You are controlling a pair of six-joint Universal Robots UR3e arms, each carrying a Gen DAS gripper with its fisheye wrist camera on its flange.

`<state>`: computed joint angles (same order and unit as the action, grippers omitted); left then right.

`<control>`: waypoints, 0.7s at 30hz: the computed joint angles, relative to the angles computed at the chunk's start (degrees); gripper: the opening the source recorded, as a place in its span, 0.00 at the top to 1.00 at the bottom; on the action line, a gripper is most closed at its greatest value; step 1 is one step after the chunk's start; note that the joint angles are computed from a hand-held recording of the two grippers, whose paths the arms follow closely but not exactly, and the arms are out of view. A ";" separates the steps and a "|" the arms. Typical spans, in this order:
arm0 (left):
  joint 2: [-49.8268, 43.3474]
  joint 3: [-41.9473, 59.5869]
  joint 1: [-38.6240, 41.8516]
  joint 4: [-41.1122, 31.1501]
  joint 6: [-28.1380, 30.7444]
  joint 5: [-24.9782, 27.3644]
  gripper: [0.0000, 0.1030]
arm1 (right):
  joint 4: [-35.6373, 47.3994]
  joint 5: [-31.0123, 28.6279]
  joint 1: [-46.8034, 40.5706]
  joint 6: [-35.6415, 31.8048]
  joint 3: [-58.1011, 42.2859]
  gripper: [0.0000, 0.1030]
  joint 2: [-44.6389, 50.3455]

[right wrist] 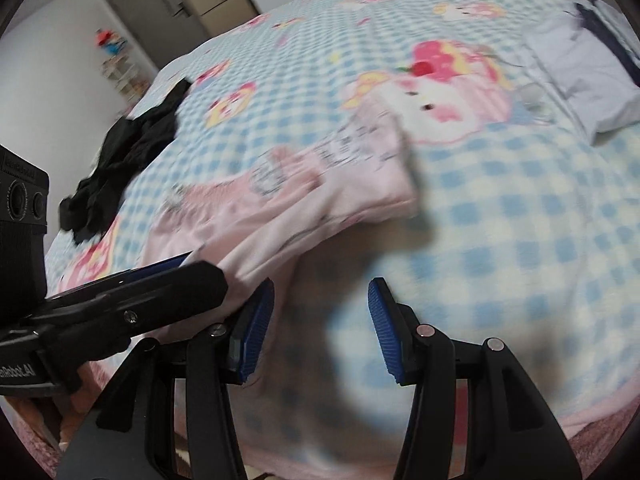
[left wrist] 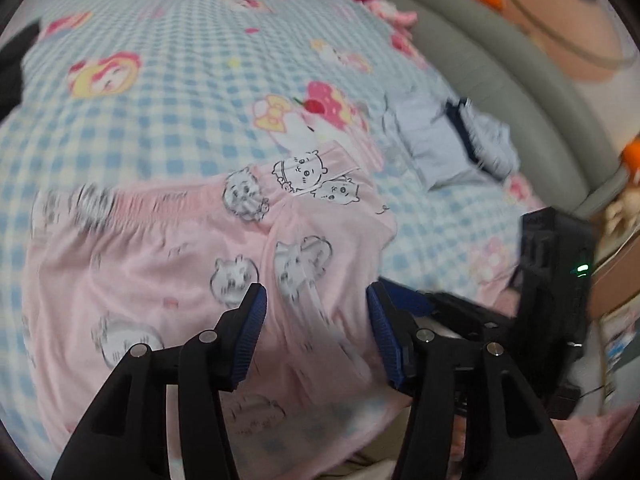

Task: Fold clothes
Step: 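Fold the lifted pant leg over onto the pants with the right gripper while the left gripper holds the edge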

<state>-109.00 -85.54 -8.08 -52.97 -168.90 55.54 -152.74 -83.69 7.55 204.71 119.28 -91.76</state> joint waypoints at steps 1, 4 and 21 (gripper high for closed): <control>-1.39 2.28 -1.49 0.13 -1.02 2.90 0.64 | 0.55 -0.67 -0.43 0.47 0.15 0.51 -0.39; -3.32 4.58 -3.61 1.03 -3.22 7.61 0.88 | 2.67 -1.01 -2.78 0.79 0.98 0.51 -2.06; 3.31 -5.57 5.54 -3.25 1.35 -0.28 0.77 | -0.29 10.50 -8.90 -7.70 -7.35 0.49 7.46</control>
<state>-105.69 -91.11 -2.54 -56.21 -167.55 55.26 -153.04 -73.19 -1.35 197.02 111.93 -84.30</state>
